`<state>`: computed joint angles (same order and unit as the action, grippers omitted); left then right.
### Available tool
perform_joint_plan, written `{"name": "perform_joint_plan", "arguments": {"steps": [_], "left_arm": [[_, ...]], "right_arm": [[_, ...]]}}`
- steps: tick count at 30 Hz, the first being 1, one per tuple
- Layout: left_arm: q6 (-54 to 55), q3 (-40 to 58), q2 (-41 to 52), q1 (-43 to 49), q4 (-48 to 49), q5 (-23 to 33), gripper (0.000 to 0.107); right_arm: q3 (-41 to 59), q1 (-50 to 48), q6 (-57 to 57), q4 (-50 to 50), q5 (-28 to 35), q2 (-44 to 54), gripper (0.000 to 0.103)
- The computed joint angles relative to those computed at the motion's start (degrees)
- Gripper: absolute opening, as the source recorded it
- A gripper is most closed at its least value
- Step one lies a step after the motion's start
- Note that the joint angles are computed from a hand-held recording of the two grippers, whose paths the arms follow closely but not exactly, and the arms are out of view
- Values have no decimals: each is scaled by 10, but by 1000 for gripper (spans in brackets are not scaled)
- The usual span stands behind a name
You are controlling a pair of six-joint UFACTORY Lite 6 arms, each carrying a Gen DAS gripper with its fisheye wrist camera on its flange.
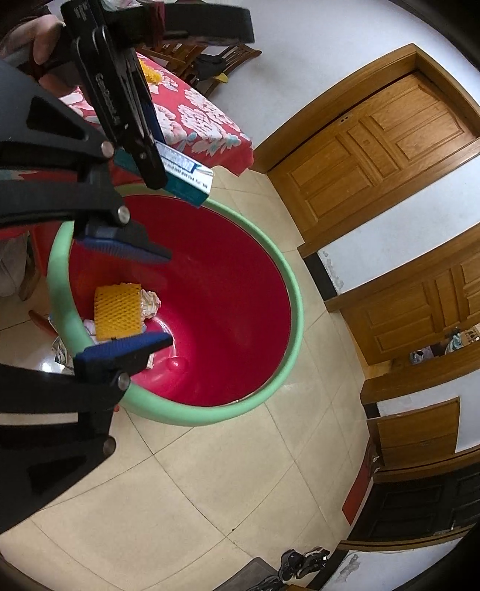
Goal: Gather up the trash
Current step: 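Open the left gripper over the bucket to drop the white box, then move both open grippers from the bucket back over the table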
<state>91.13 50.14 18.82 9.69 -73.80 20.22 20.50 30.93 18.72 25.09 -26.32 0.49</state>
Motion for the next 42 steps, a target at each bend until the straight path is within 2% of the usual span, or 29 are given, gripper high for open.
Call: {"name": "perform_joint_plan", "arguments": {"steps": [4, 10, 16, 19, 24, 27, 33, 42], "left_arm": [[6, 5, 5, -5, -4, 9, 59], [24, 2, 0, -7, -25, 9, 60], [-15, -8, -28, 5, 12, 15, 60], [-23, -26, -54, 20, 25, 25, 60], [-40, -53, -98, 55, 54, 49, 60], [-50, -75, -134, 82, 77, 65, 60], [-59, -110, -202, 172, 126, 114, 60], [-18, -128, -251, 346, 181, 190, 60]], "right_arm": [[-2, 0, 0, 5, 3, -4, 54], [-12, 0, -5, 17, 8, -20, 57], [-21, 14, -29, 50, 16, -45, 60], [-27, 32, -57, 88, 20, -65, 61], [-35, 72, -126, 177, 25, -103, 69], [-39, 107, -174, 245, 21, -125, 74], [-35, 173, -260, 361, 13, -159, 75], [5, 277, -326, 475, -21, -144, 77]]}}
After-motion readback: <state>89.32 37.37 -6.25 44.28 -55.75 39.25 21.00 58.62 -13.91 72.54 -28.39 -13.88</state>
